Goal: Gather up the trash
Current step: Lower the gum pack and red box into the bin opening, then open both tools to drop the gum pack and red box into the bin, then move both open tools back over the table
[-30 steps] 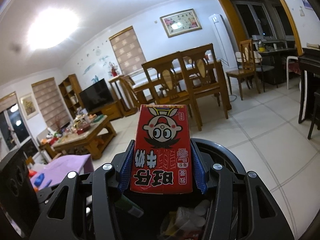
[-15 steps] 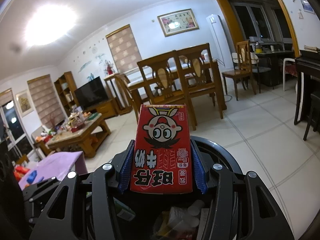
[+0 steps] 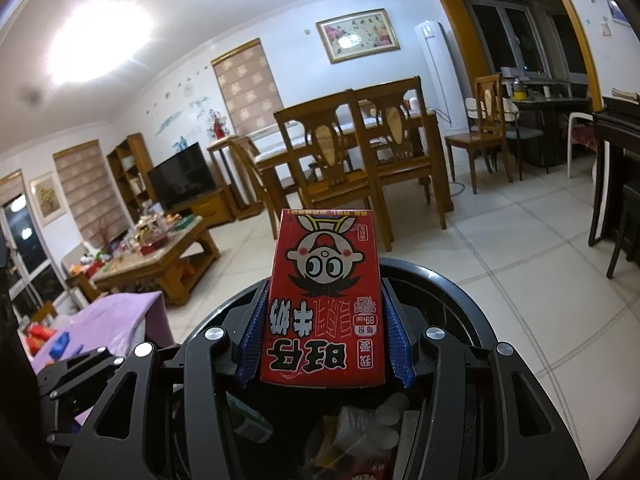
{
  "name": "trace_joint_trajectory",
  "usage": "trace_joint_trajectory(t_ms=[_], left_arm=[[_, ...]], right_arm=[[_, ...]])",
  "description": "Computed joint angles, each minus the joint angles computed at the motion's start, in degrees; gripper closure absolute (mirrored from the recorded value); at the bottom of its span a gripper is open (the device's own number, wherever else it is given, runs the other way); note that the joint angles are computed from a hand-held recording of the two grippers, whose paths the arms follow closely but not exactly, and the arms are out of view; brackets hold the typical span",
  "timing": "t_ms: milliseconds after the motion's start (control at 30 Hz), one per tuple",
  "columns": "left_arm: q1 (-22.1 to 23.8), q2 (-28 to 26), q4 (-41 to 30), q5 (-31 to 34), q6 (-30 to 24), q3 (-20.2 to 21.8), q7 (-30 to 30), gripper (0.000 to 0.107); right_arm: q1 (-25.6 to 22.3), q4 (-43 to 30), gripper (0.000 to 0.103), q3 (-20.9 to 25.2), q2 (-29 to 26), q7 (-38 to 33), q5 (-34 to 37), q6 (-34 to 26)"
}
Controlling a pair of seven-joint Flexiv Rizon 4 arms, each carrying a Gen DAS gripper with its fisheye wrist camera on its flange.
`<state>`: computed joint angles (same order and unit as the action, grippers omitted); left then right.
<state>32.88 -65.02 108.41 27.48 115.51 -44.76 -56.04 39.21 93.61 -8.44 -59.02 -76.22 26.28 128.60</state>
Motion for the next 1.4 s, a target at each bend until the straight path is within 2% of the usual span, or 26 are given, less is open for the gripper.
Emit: trace_joint_trajectory(t_ms=[500,533,600,633,700,833,867,1033,1300,1400], left_arm=[[0.87,-0.80,-0.27,-1.14,-1.65,-1.41,1.56,0.076],[0.92,-0.91,-0.26,-1.15,-1.28,-1.52,1.66,0.075],[1.11,-1.14,-0.09,-0.90,-1.08,-1.67,1.84,0.075],[1.09,-1.14,-0.07,-0.90,-1.08,-1.63,1.89,0.073],[0.66,-0.89,-0.16,-1.21,-0.86,-1.10,1.88,0.066],[-0.17,-0.61,-0.10,-0.34,2.45,0.02,1.07,0.025],[-0.67,-0.41,-0.21,0.13,3.81,0.71,0.52,0.019],[-2.86,1.23,-1.43,1.22,4.74,3.83,-3.02,0.009],[-3.90,2.88,-2.01,1.13,3.25,5.87,-7.48,0.009],[-2.86,2.58,-1.72,1.03,2.51,4.95,-9.06,0.009]], right_arm=[[0.76,-1.15,0.050,-0.16,-1.28,0.16,0.80,-0.44],[0.54,-1.07,0.049,0.07,-1.41,0.25,0.49,-0.21],[1.00,-1.54,0.037,-0.26,-1.86,0.24,1.13,-0.10],[1.13,-1.64,0.036,-0.36,-1.99,0.20,1.45,0.10],[1.33,-2.27,0.032,-0.28,-2.59,0.16,1.87,0.50],[0.67,-2.82,0.023,0.77,-3.34,0.38,1.63,1.71],[0.72,-3.13,0.019,0.92,-3.62,0.35,1.75,1.93],[-0.46,-1.89,0.005,2.80,-3.27,0.29,0.83,4.34],[-1.25,0.28,0.005,4.09,-1.94,0.54,0.34,4.80],[-1.08,1.02,0.005,3.76,-1.12,0.40,1.21,4.60]])
